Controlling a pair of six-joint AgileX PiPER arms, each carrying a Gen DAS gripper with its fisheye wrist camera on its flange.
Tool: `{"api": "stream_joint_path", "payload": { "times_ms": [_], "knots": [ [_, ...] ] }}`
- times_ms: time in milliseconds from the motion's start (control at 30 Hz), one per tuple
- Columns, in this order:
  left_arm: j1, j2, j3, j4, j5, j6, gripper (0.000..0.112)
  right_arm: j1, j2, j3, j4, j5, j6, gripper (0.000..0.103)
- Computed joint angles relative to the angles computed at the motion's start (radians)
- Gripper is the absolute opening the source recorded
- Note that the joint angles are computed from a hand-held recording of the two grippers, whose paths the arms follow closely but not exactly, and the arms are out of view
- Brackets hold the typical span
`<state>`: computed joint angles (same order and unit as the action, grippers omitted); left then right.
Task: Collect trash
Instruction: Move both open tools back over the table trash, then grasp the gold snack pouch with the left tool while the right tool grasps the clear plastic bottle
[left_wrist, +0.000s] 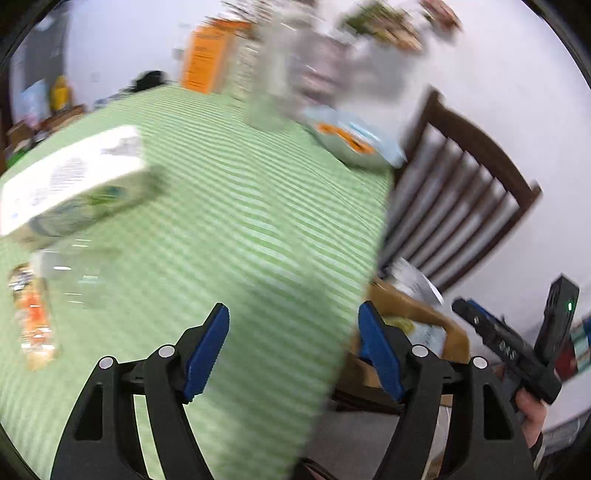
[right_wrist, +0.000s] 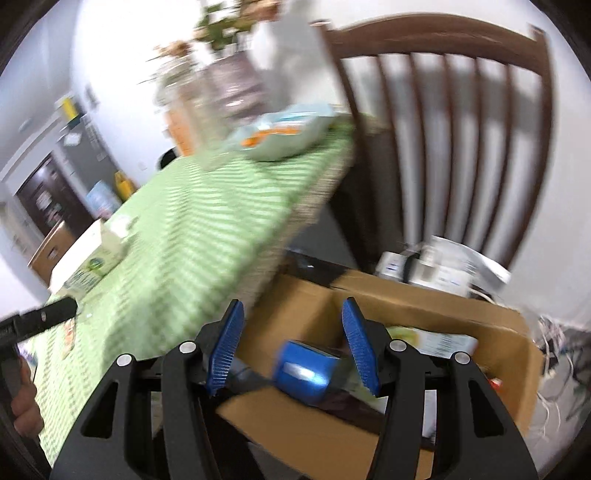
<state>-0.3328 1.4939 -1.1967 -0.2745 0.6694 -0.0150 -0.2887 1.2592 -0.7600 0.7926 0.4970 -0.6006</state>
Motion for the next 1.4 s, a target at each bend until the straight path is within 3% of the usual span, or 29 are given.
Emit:
{"api": "stream_joint_path", "payload": {
  "times_ms": [300, 533, 767, 900, 1133, 1400],
  "knots": [
    [0.494, -0.027, 0.026, -0.273, 0.133, 0.305, 0.070, 0.365, 0.115, -0.150, -0.222, -0.102, 0.290, 0.057],
    [0.772, 0.101, -0.025, -0.396, 0.208, 0.416, 0.069, 0.543, 0.211, -0.275, -0.423, -0.105, 0.507, 0.057],
    [0.858, 0.296, -0.186, -0.416, 0.286, 0.404, 0.055, 0.672, 0.284, -0.363, -0.499, -0.092, 0.590, 0.057],
    [0.875, 0.389, -0.281, -0.447, 0.340, 0.405, 0.054, 0.723, 0.341, -0.421, -0.501, -0.074, 0.590, 0.057],
    [0.857, 0.431, -0.308, -0.430, 0.305, 0.395, 0.052, 0.781, 0.423, -0.514, -0.500, -0.049, 0.587, 0.057],
    [0.855, 0.489, -0.359, -0.473, 0.333, 0.393, 0.022, 0.835, 0.572, -0.702, -0.455, -0.005, 0.548, 0.057]
  ]
}}
